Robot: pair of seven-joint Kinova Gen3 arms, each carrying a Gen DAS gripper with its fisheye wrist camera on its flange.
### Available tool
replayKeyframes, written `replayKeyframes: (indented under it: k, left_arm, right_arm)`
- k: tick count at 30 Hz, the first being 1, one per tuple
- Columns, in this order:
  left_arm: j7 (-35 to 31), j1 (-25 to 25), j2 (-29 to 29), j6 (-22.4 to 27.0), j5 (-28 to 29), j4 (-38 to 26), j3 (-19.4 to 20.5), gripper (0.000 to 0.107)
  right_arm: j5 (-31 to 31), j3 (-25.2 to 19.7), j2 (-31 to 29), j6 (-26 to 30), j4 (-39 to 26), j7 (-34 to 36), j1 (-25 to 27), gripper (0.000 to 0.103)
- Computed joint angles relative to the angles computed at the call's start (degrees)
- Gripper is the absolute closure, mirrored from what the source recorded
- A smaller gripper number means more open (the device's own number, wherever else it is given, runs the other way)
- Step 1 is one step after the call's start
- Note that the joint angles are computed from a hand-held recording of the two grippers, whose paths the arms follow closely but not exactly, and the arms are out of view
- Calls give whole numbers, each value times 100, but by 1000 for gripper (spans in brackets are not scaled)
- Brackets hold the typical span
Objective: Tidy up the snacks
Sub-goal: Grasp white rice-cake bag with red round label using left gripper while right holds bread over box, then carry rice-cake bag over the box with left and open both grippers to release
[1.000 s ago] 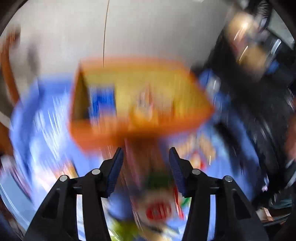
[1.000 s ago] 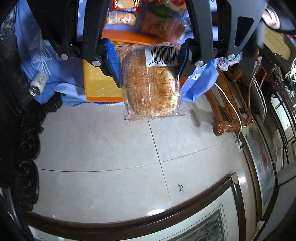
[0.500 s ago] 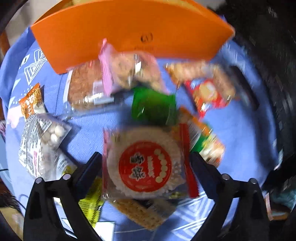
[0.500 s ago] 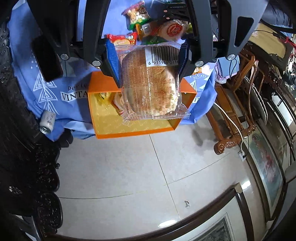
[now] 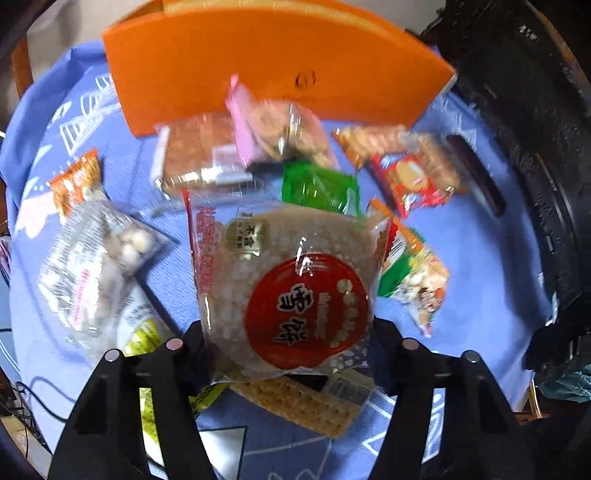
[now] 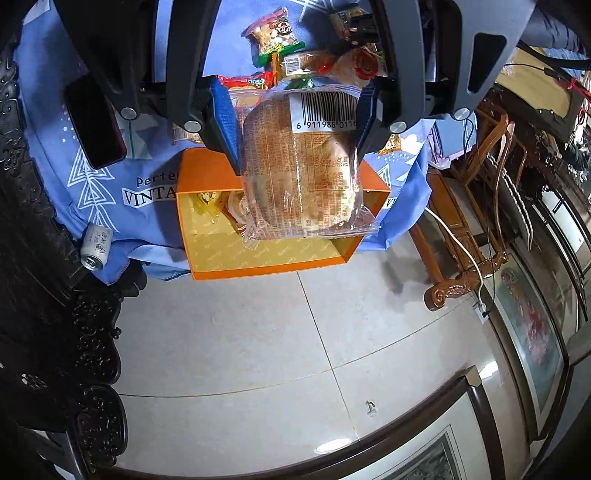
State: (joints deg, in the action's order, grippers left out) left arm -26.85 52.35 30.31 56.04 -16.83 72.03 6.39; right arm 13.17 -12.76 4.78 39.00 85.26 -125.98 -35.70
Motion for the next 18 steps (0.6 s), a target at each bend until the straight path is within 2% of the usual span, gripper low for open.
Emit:
replayKeyframes:
  k: [5,8,11,14,18]
  left_arm:
    - [227,118,-422,111,-334,109,-102,44]
    - [349,124,-766,219,-800,39,-174,44]
    - [10,14,-664,368,-1222,-683,-285,44]
    - [-351,-322,-422,476,-1309,-1479,-259,44]
    - [-943,-591,92,464,-1384,-2541,-451,43]
  right_arm:
    - [57,12,-25,-13,38,-81,7,49]
    - [84,26,17,-38,-61,-26,32,49]
    - [250,79,195,-79,-381,102,8,49]
    - [413,191,514,-196,-855,303,-38,49]
    - [113,344,1167,-33,-1808,859,11,49]
